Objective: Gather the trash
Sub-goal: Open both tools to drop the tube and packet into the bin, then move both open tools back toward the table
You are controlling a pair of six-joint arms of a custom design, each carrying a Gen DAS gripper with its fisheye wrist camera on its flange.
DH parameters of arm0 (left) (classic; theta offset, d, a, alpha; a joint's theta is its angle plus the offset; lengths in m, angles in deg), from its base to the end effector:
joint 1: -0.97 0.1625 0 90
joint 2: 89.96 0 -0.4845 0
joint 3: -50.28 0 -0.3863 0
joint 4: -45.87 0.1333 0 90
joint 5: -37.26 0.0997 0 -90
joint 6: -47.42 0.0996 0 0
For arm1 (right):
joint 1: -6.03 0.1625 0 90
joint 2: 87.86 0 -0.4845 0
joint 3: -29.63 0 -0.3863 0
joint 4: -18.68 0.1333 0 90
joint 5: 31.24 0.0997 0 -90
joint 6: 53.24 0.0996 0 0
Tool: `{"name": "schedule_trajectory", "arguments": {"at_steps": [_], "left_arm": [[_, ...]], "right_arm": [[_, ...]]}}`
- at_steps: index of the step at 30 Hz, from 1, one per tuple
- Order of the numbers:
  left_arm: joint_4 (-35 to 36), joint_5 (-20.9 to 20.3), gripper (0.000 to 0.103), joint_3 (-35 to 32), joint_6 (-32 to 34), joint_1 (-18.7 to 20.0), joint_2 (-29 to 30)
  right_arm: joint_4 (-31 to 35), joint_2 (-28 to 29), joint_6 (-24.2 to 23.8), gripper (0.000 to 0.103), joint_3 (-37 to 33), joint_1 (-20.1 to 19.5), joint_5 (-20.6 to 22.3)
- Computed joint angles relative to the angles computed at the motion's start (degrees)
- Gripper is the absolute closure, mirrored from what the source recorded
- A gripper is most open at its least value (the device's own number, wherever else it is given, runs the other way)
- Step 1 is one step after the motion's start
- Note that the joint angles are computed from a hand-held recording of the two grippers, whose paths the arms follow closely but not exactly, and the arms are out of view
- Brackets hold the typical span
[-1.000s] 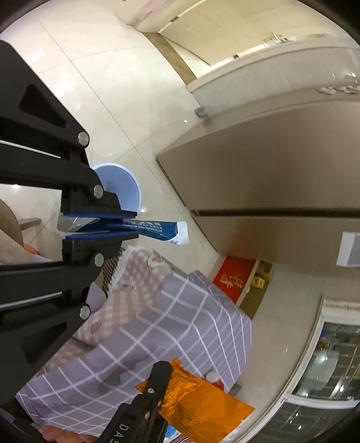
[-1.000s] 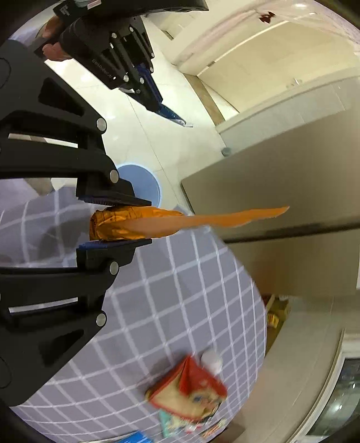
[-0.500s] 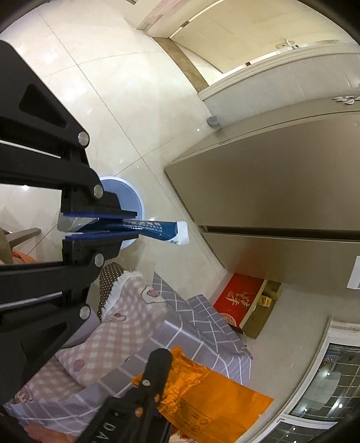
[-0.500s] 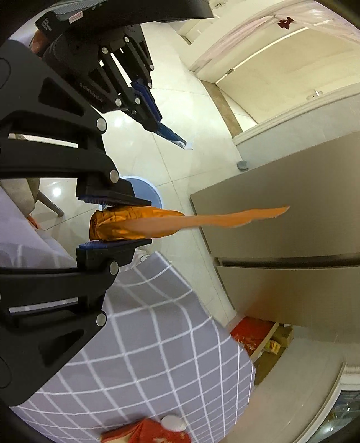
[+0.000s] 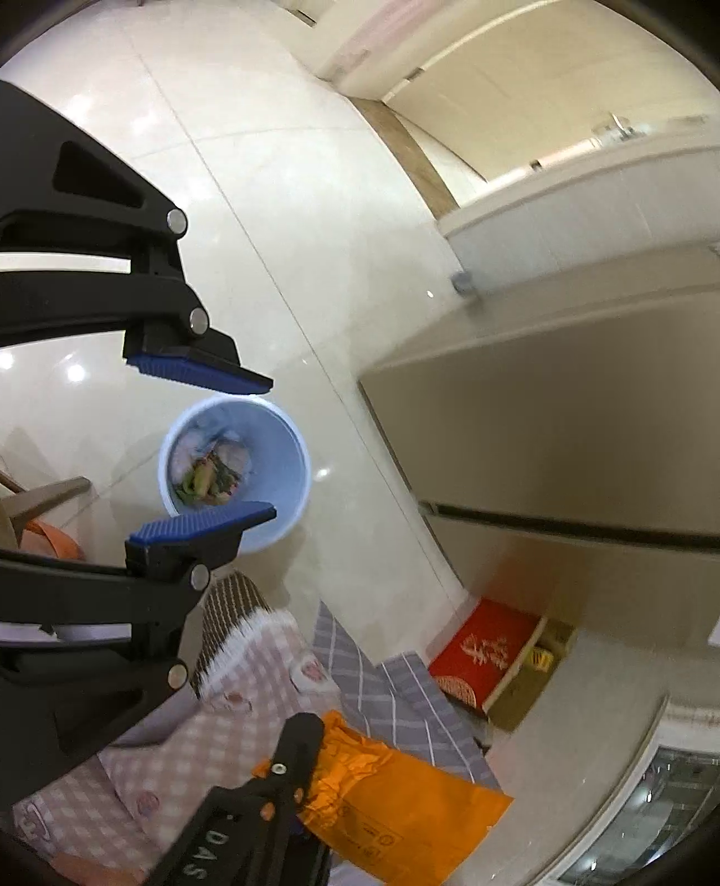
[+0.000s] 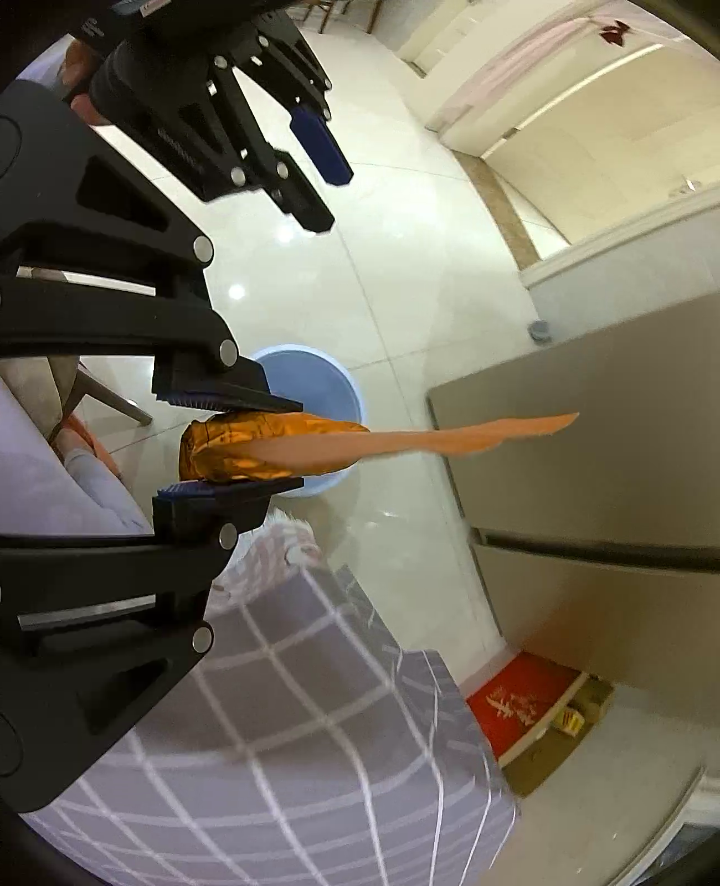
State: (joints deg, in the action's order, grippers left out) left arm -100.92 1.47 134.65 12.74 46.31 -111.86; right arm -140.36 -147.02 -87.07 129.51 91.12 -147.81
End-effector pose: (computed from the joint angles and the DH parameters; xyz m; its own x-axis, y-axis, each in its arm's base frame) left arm -0.3549 -0.6637 -0.0672 -0.6936 -0.0177 -0.7201 0.3706 0.8484 -0.3779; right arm 0.0310 -0.6763 0.2954 -0.7671 -0.2491 0.5912 -0.4234 0.8889 -0.1749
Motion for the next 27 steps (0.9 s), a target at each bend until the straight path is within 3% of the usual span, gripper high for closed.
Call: {"name": "schedule_trajectory", "arguments": {"at_steps": [6,8,9,10,11,14,17,27], "left_arm": [[4.17,1.74,0.063,4.23,-6.8,0.13,-3.4],[5.43,2.48,0.063,5.07,-8.44,0.1,-4.31],[5.9,2.79,0.063,5.45,-9.06,0.02,-4.7],[6.17,3.16,0.063,5.92,-9.52,-0.07,-5.16],[6.14,3.44,0.063,6.28,-9.64,-0.09,-5.51],[6.32,4.06,0.063,7.12,-10.39,-0.38,-6.28],[6.93,4.41,0.063,7.47,-11.18,-0.61,-6.7],[6.92,5.19,0.061,7.41,-11.34,-1.85,-6.76]], "right_arm": [[2.68,2.82,0.43,0.083,-1.95,1.08,-0.43],[4.99,3.32,1.15,0.081,-3.0,1.17,1.32],[6.8,3.39,1.68,0.075,-3.79,1.03,3.37],[7.68,3.66,2.16,0.04,-4.35,1.16,3.89],[7.35,3.76,2.22,0.022,-4.47,1.34,3.75],[0.58,4.08,-0.62,0.022,-2.93,1.77,2.91],[4.32,3.69,1.59,0.022,-3.39,0.93,3.83],[4.13,2.13,1.3,0.022,-1.04,0.22,2.93]]}}
